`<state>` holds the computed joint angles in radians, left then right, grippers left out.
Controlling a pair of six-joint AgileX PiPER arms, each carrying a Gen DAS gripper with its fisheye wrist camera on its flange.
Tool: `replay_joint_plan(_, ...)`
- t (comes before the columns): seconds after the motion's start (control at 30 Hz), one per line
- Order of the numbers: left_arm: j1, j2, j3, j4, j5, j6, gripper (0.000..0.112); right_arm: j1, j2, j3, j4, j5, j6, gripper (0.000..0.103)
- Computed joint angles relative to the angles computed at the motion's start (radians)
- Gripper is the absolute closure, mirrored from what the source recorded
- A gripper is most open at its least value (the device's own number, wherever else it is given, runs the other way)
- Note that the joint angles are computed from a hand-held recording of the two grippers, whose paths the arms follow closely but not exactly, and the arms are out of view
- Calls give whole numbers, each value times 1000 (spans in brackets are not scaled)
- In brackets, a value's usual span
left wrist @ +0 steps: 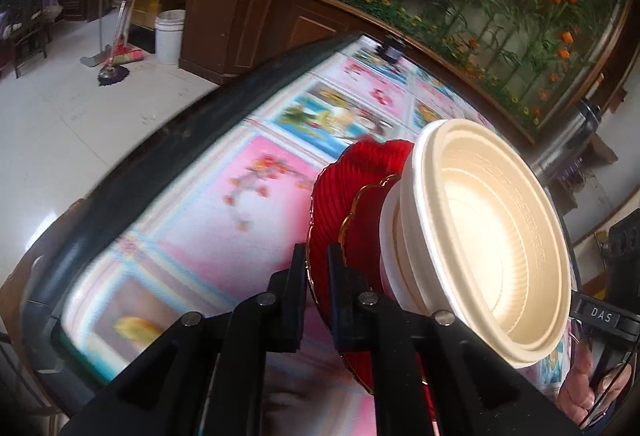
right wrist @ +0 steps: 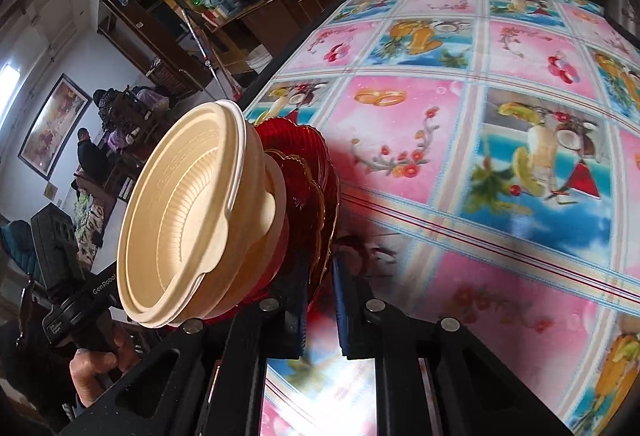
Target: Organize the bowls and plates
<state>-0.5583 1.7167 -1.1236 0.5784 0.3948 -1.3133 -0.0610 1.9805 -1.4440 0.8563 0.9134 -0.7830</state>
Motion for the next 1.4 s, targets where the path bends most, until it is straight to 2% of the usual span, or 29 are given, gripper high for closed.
replay_joint_plan(0.2,-89,163,-261,-135,109,144,105,-149,-21,27,26,24,-66,90)
replay_joint_plan(0.37,-161,355,-582,-218,254,269,104,-288,-11,17,39,46,-99,90)
replay_joint_plan(0.57,-205,603,-1040,-291,473,398,99,-405,21,-27,47,59,-93,90)
replay_joint_plan(0.7,-210,698,-1208,-302,549,421,99,-435,45,-47,41,62,-80,90)
replay_joint_plan(0.9,-205,673,-1149,-320,488,416,97,-448,54,-57,44,66,-77,88)
replay_joint_plan(0.93,-206,658,-1119,-318,470,408,95,-449,52,-55,43,66,-75,88)
replay_joint_plan(1.0,-208,622,-1052,-309,428,391,76,-455,47,-48,52,58,-88,88)
replay_joint_plan(1.03,-212,600,-1009,-294,407,373,72,-458,38,-40,59,50,-97,88)
replay_joint_plan(1.13,-222,539,-900,-255,357,333,67,-464,14,-13,70,15,-110,88)
replay_joint_plan(1.3,-248,438,-705,-176,265,228,58,-497,12,7,116,21,-131,86)
replay_joint_plan(1.4,-285,380,-589,-64,205,110,50,-504,-37,93,148,-56,-182,86)
